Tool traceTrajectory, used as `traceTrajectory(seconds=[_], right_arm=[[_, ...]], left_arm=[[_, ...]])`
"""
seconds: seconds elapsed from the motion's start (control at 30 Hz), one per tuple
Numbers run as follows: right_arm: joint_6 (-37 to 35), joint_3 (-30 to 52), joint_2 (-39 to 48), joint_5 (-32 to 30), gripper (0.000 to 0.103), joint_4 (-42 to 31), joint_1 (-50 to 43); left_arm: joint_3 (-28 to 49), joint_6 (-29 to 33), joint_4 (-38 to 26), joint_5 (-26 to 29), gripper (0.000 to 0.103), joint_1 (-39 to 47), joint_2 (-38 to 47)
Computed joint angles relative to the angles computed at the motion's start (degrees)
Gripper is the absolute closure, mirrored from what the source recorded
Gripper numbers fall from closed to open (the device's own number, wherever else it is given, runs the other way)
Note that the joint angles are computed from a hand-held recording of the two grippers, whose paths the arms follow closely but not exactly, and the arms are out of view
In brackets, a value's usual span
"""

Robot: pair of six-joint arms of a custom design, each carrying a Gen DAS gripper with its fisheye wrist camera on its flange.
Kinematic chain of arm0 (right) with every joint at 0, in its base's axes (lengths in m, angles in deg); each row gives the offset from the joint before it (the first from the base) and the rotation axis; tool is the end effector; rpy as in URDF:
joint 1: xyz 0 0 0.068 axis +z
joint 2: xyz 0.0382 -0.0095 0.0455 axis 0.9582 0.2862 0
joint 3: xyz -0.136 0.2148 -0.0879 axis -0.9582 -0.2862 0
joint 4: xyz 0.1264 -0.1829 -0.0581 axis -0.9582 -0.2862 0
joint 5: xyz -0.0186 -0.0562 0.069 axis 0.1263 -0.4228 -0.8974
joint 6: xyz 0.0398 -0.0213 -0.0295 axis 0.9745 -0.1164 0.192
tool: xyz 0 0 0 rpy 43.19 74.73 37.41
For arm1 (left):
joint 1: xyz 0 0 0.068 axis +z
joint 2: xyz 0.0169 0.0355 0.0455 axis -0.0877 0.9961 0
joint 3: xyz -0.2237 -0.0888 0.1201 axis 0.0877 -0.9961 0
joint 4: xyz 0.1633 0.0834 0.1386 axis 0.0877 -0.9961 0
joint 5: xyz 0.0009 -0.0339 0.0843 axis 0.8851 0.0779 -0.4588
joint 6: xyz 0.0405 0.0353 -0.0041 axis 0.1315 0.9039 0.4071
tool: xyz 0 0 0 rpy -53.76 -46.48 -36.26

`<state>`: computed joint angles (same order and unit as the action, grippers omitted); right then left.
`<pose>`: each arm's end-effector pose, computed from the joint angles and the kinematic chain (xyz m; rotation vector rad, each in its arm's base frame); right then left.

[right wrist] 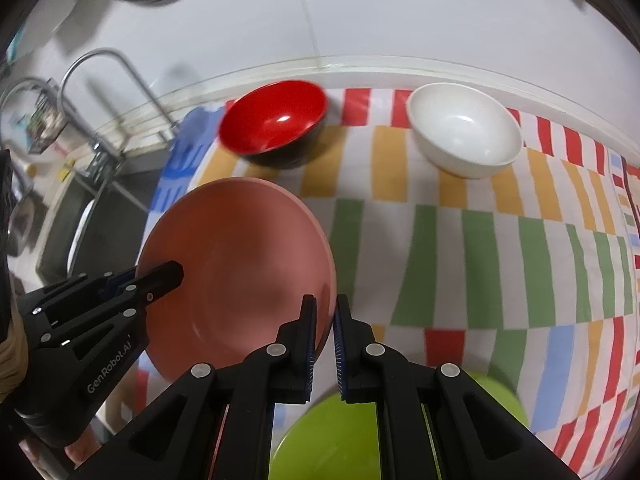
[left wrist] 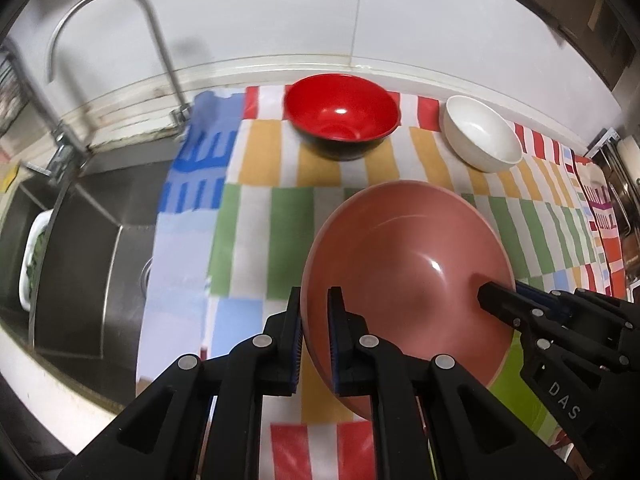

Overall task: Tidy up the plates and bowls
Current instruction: 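Lift the pink bowl with both tools and carry it over the green plate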

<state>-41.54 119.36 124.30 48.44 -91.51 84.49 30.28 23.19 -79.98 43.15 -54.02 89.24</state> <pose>0.3195 0.0725 0.1872 -0.5058 2.7351 0.4020 0.2511 -0.2706 0.1672 -0.3065 2.7094 0.0080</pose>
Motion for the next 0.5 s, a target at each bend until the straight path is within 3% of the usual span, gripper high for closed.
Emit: traceTrajectory(seconds=[0.5], right_arm=[[-2.6,-13.9,-11.1,-0.2,0.091,-0.6,6.4]], left_arm=[[-12.7,-15.1,-0.8,-0.7,0.088,-9.5,-6.8]])
